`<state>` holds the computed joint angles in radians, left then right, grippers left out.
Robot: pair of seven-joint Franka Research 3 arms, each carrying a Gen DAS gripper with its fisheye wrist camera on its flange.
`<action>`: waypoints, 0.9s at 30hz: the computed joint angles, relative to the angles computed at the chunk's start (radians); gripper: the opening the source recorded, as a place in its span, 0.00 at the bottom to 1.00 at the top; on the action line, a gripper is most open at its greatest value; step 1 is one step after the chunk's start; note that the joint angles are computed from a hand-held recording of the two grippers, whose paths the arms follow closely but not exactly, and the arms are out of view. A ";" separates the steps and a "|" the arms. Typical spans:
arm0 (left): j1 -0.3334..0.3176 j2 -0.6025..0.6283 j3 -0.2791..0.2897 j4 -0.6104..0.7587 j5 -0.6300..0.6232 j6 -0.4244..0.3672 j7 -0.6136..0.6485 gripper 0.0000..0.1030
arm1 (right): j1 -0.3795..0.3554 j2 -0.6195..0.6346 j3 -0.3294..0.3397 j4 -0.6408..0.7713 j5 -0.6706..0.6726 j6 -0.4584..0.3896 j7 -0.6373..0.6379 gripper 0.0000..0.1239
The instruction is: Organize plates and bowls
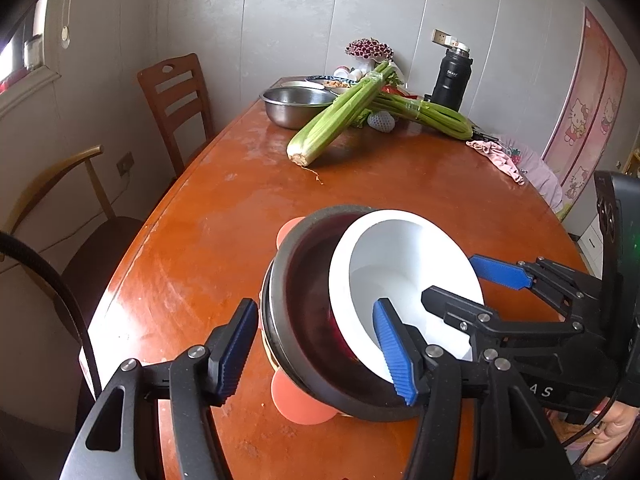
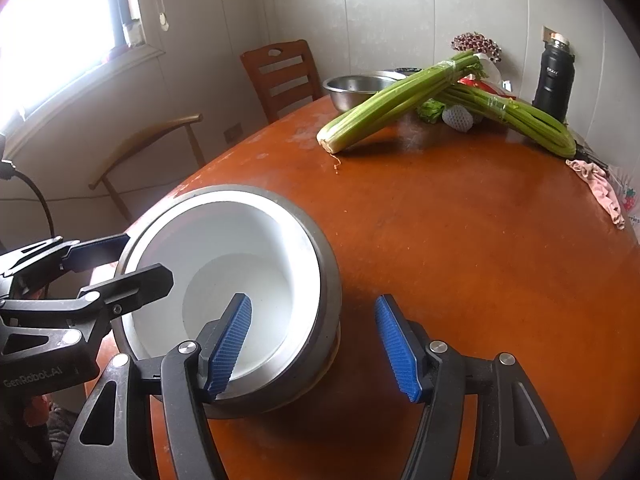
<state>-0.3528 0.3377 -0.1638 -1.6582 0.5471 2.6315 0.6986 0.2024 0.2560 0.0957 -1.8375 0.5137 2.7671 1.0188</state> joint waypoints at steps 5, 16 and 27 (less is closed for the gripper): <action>-0.012 -0.018 0.007 -0.018 0.031 -0.004 -0.029 0.58 | 0.000 -0.006 0.002 -0.006 0.008 0.010 -0.009 0.56; -0.033 -0.075 0.000 -0.058 0.124 -0.021 -0.131 0.59 | -0.011 -0.091 0.013 -0.087 0.078 0.078 -0.058 0.56; -0.064 -0.133 -0.035 -0.132 0.206 -0.044 -0.261 0.61 | 0.028 -0.309 -0.034 -0.322 0.267 0.153 -0.242 0.57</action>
<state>-0.4164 0.2050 -0.1986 -1.7902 0.7527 2.5874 0.4377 0.2302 -0.0535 0.0617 -2.1594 0.7805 2.9205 0.7768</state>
